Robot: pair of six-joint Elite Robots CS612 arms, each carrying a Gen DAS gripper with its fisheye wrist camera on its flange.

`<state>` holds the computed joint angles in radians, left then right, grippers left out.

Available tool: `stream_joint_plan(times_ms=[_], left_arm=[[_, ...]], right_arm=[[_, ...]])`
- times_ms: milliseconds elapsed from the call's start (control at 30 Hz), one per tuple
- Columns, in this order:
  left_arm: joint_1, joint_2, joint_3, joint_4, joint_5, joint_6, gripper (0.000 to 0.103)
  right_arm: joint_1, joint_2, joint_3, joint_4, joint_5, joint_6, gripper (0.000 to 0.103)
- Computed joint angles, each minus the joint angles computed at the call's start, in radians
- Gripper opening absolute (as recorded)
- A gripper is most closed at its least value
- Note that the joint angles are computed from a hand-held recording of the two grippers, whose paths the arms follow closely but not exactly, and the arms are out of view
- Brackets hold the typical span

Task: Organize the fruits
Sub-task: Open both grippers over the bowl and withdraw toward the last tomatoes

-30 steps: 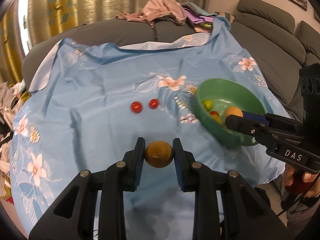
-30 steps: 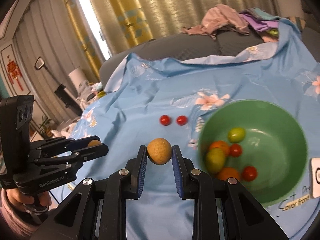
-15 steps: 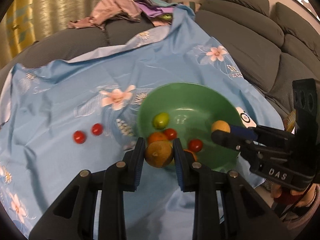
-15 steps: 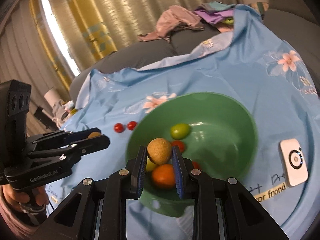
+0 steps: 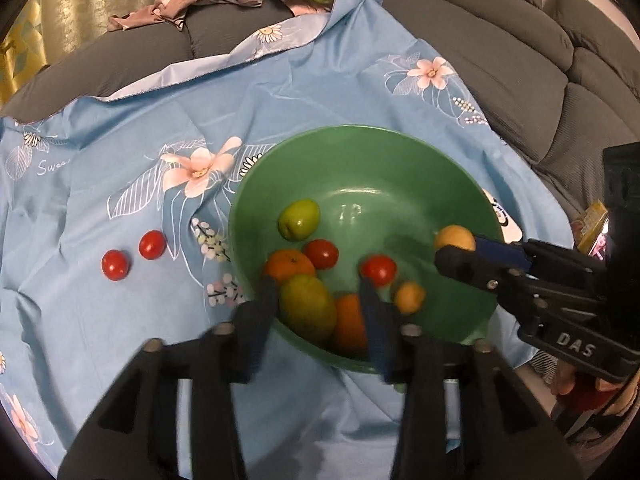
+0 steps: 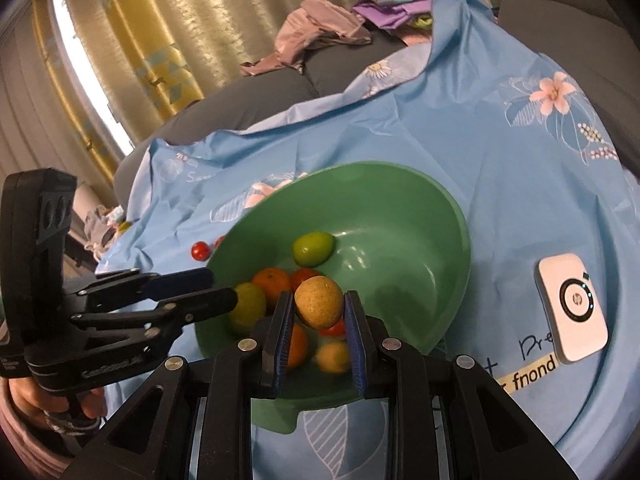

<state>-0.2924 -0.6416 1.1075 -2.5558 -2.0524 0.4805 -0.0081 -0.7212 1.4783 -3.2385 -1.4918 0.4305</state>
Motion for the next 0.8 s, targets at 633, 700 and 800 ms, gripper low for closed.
stream_joint_plan(times_ms=[633,700,800], left_arm=[[0.064,-0.055,0.133,-0.106,0.191,-0.118,0.092],[0.077,-0.059,0.147,-0.112,0.199,-0.131,0.094],[0.095,-0.062,0.163,-0.111,0.218,-0.156,0.095]], right_arm=[[0.034,-0.029,0.014,0.018,-0.004,-0.037,0.036],[0.042,-0.03,0.009,0.026,-0.006,-0.049,0.036],[0.054,-0.031,0.0,0.036,-0.002,-0.073,0.036]])
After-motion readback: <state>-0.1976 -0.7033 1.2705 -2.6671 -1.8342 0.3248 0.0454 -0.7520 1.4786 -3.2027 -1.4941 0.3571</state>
